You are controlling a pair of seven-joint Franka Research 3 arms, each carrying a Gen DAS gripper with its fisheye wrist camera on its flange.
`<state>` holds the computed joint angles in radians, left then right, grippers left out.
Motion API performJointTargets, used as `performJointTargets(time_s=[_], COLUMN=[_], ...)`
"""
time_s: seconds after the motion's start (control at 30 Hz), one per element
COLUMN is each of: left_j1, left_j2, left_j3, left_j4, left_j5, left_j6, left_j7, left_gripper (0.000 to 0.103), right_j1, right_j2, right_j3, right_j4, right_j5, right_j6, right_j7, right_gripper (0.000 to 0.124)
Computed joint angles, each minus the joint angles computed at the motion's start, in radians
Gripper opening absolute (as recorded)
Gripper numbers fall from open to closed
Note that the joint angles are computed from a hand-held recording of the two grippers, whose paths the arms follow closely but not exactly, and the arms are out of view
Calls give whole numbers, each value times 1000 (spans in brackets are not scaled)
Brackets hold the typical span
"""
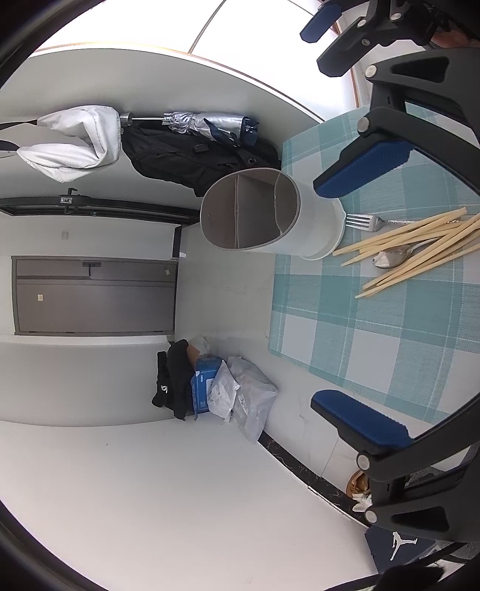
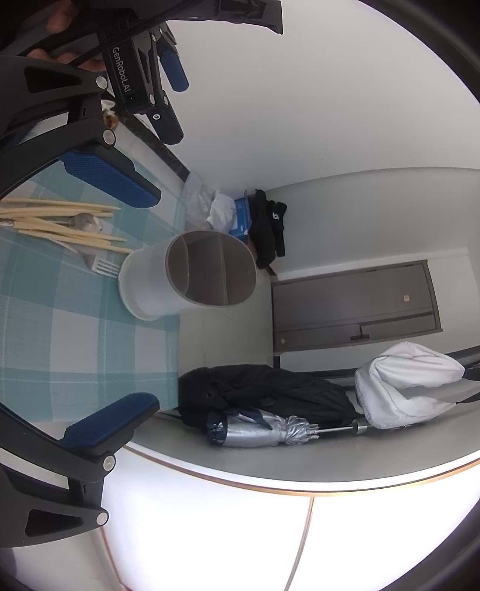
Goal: Organize utensils
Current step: 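Lower the right gripper onto the chopsticks and close on one chopstick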
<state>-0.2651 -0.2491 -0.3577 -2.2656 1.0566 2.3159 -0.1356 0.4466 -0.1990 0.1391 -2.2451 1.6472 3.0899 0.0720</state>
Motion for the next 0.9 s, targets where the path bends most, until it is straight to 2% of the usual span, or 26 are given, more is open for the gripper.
performJointTargets(time_s=[0.2,0.3,0.4,0.57,0.63,0.7,0.77,0.9], left_j1=[-1,-1,1,12,20,27,42,67], left_j2=[0,3,-4,-25,-41,-59,-71,-83], left_j3=[7,15,40,80,94,105,104,97], left_j4=[-2,-6,-29,-92,-124,-155,-173,-192], left_j5=[-22,-53,-119,-298,-366,-434,-470,-504], left_j6=[15,28,80,151,173,186,190,176], left_j7=[14,37,81,181,216,252,265,284], left_gripper=[102,102,102,102,102,102,102,102], right_j1=[-1,2,6,-4,-14,-27,-35,-34], right_j2=[2,8,14,58,93,139,196,298], right_j3=[-3,-10,-25,-27,-21,-11,-8,-5], right_j4=[-4,-12,-22,-23,-4,25,77,176], right_j5=[-19,-89,-187,-498,-645,-820,-974,-1145], right_j6=[-10,-22,-67,-165,-215,-273,-361,-480], right_j7=[24,95,189,449,569,713,832,963], right_gripper=[101,101,101,100,95,81,73,59])
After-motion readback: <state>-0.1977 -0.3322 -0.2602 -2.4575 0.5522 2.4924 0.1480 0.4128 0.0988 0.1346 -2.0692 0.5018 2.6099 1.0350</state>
